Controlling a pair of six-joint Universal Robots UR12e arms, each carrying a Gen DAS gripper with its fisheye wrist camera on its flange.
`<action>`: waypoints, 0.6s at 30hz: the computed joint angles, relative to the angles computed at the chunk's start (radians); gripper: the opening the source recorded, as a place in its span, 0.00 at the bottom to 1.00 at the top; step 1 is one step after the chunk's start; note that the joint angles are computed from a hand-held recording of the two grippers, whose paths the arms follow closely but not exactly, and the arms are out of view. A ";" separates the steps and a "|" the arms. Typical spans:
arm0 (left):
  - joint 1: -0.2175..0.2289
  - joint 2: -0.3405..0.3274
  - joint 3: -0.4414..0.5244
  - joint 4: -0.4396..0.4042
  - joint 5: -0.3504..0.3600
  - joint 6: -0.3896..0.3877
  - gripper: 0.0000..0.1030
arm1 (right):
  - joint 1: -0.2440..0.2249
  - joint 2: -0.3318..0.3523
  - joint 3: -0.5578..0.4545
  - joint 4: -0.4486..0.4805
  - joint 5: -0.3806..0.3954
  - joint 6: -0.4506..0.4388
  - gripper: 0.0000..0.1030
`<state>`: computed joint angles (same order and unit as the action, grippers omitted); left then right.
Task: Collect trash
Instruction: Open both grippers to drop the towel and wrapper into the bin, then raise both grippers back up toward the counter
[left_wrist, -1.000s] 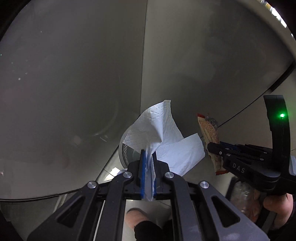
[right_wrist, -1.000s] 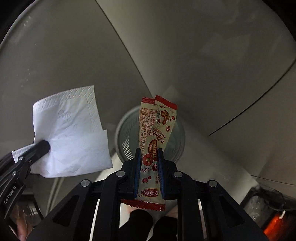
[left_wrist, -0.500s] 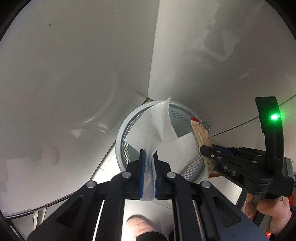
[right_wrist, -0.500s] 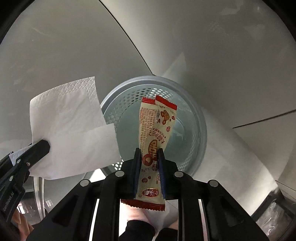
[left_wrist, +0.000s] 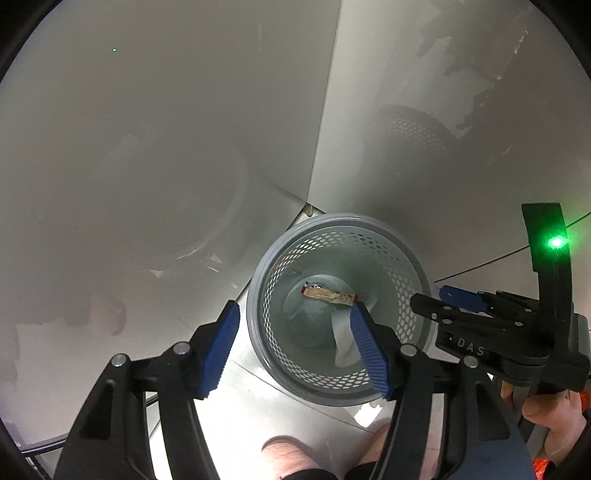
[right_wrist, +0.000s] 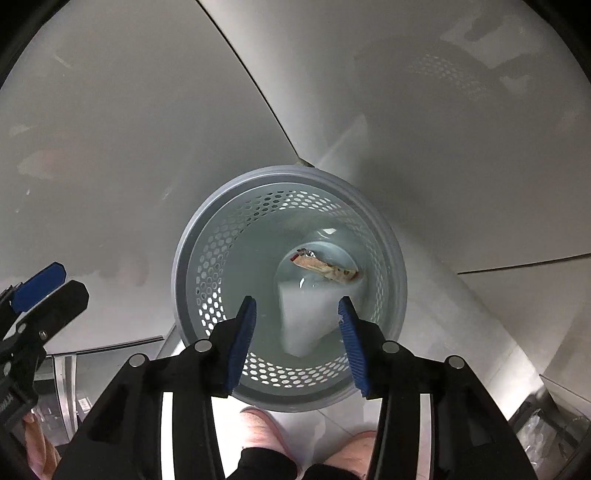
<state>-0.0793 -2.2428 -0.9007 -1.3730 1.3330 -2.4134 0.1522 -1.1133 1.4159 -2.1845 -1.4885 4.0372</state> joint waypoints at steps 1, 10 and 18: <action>0.000 0.004 -0.002 0.001 -0.002 0.001 0.59 | 0.000 -0.003 0.001 0.004 -0.001 0.003 0.43; 0.010 0.027 0.023 -0.039 0.008 0.001 0.59 | 0.005 -0.045 -0.004 0.058 0.008 0.047 0.43; 0.011 0.052 0.143 -0.185 0.028 -0.020 0.59 | 0.024 -0.124 -0.060 0.170 0.005 0.102 0.43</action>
